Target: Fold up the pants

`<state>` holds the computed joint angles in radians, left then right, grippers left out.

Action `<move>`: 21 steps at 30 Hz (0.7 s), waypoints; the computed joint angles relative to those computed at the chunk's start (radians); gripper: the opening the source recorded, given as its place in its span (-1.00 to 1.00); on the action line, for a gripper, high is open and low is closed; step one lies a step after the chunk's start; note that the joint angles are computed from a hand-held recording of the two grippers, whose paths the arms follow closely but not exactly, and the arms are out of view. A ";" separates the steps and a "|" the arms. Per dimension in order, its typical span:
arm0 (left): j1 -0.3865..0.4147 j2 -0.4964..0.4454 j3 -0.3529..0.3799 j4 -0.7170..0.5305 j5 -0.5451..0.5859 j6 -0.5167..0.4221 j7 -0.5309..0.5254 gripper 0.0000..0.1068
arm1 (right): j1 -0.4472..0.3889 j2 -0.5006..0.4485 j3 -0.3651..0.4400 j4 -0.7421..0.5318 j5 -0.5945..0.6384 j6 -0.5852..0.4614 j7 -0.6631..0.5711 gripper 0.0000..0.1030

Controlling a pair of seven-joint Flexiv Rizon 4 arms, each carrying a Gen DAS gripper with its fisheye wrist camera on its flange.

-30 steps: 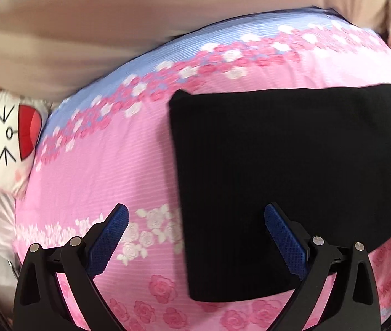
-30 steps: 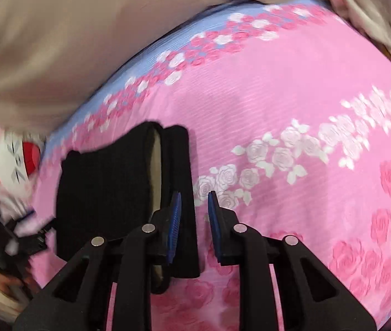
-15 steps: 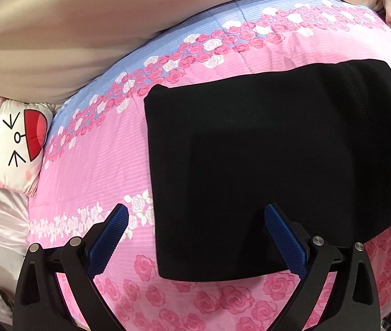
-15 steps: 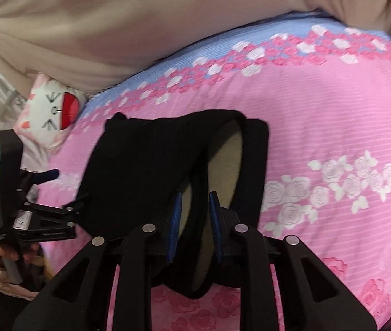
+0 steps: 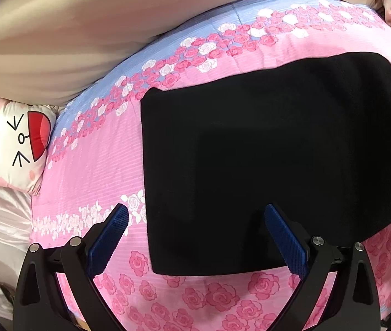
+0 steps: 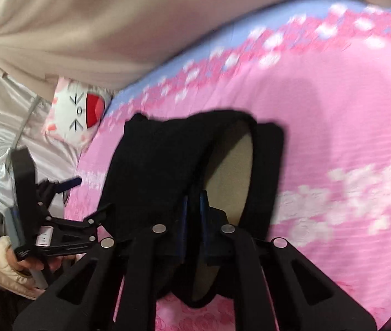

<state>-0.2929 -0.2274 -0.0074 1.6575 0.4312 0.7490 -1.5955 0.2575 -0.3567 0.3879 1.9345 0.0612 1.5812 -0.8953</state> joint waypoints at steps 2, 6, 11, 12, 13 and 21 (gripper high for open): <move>-0.001 -0.006 0.000 -0.001 0.003 0.000 -0.007 0.83 | 0.085 0.005 -0.099 0.007 0.117 -0.064 -0.056 -0.84; -0.018 -0.033 0.007 -0.007 0.053 -0.005 -0.017 0.83 | 0.161 0.050 -0.170 -0.008 0.336 -0.065 -0.159 -0.67; 0.004 -0.030 0.011 0.011 0.004 0.030 -0.001 0.83 | 0.427 0.244 -0.573 0.290 -0.268 0.091 0.427 -0.67; 0.008 -0.030 0.012 0.014 -0.004 0.039 0.002 0.83 | 0.497 0.256 -0.619 0.275 -0.268 0.070 0.398 -0.67; 0.015 -0.032 0.011 0.018 -0.017 0.051 0.013 0.83 | 0.565 0.247 -0.645 0.237 -0.203 0.039 0.309 -0.67; 0.043 -0.038 0.005 0.047 -0.096 0.117 0.123 0.83 | 0.842 0.113 -0.939 0.150 0.012 -0.132 0.399 -1.00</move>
<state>-0.2495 -0.2657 -0.0025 1.7040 0.3353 0.8664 -1.4729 1.0992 -0.2433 -0.5514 2.0843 0.0731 1.4496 -0.4960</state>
